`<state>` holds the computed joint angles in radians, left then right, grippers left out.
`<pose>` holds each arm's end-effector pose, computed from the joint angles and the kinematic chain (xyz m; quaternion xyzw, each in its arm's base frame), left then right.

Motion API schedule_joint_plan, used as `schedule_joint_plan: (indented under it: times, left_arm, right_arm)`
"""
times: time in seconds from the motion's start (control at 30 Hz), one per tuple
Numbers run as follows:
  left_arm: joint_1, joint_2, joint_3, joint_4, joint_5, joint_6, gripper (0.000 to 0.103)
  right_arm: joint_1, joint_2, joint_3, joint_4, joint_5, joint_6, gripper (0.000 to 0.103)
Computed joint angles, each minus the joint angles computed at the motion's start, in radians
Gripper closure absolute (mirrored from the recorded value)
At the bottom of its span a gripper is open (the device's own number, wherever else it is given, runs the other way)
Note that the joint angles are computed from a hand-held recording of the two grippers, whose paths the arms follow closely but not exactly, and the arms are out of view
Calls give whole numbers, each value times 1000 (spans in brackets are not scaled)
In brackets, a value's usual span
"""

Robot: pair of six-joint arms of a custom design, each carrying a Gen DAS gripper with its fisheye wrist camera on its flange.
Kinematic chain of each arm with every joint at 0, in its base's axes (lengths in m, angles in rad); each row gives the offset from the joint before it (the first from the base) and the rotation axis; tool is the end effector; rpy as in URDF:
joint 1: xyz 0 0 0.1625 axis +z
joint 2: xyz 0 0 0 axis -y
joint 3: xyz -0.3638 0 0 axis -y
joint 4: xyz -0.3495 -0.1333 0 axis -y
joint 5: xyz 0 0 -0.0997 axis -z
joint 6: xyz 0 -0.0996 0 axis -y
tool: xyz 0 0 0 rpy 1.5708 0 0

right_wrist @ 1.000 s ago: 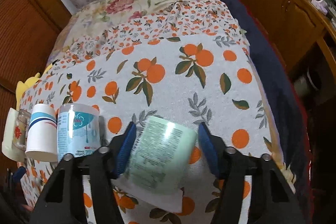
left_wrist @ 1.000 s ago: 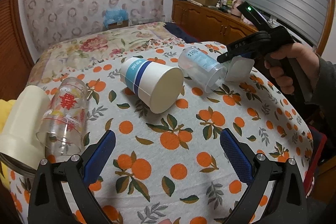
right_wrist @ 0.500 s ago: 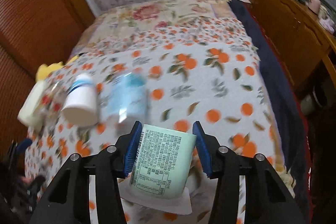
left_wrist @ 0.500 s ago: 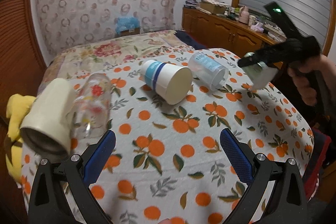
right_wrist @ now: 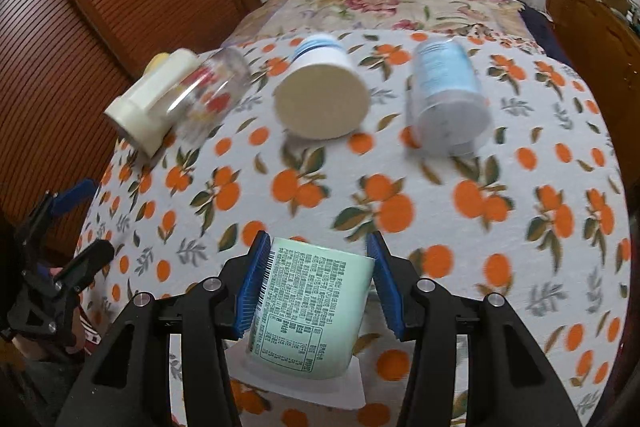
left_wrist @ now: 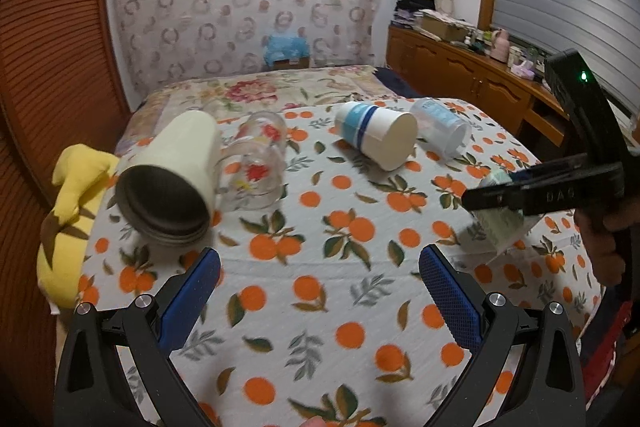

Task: Flip cup upside down

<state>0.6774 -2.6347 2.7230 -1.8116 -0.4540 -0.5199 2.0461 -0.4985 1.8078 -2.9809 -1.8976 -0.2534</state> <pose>0.0343 -0.2584 0.2803 0.1173 0.8384 -0.3921 0.3598 0.3274 -0.4147 -0.0850 0.3435 -0.9237 0.0674 0.1560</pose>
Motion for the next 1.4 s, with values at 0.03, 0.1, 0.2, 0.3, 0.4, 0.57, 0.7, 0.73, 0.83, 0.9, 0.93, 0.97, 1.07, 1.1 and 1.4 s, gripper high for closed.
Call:
schedule_joint_plan:
  times: [0.03,0.1,0.2,0.3,0.4,0.57,0.7,0.73,0.83,0.9,0.93,0.97,1.07,1.1,1.4]
  left_arm:
    - [-8,-20,-4,43,5,-23,7]
    - [-25,-62,-17,137,12,-71,7]
    - [-45,-94,-33,234,18,-127,7]
    - [-39,-71,-31,203,20,-119,7]
    - [-27,-32,-24,135,17,-90,7]
    - [-5,95,-8,-60,1,-13,7]
    - [6,237,-2,-253,-29,42,7]
    - [7,277,-4,-304,-39,55,7]
    - [26,412,-21,-456,-75,96,7]
    - [43,507,-44,-537,-106,114,7]
    - [48,544,-53,-564,-117,118,7]
    - [55,581,-64,-588,-129,122,7]
    - [75,694,-103,-636,-159,116,8]
    - [87,732,-121,-641,-176,110,8]
    - [243,965,-288,-608,-327,67,21]
  right_arm:
    - [1,1,4,-1,4,-2,50]
    - [8,10,1,-1,5,0,49]
    - [16,27,-3,-19,-6,-2,49]
    - [19,30,10,-85,-1,-18,38]
    - [17,12,42,-165,14,-44,37]
    - [3,-46,158,-387,25,-122,37]
    - [-30,-72,272,-602,20,-192,36]
    - [-42,-72,305,-671,19,-216,36]
    - [-73,-64,361,-793,22,-263,27]
    - [-100,-51,392,-876,32,-296,21]
    - [-116,-46,405,-907,39,-312,21]
    - [-128,-43,414,-925,45,-319,21]
    - [-157,-28,426,-963,66,-332,21]
    - [-166,-22,428,-972,71,-337,21]
    - [-184,20,430,-1005,74,-364,21]
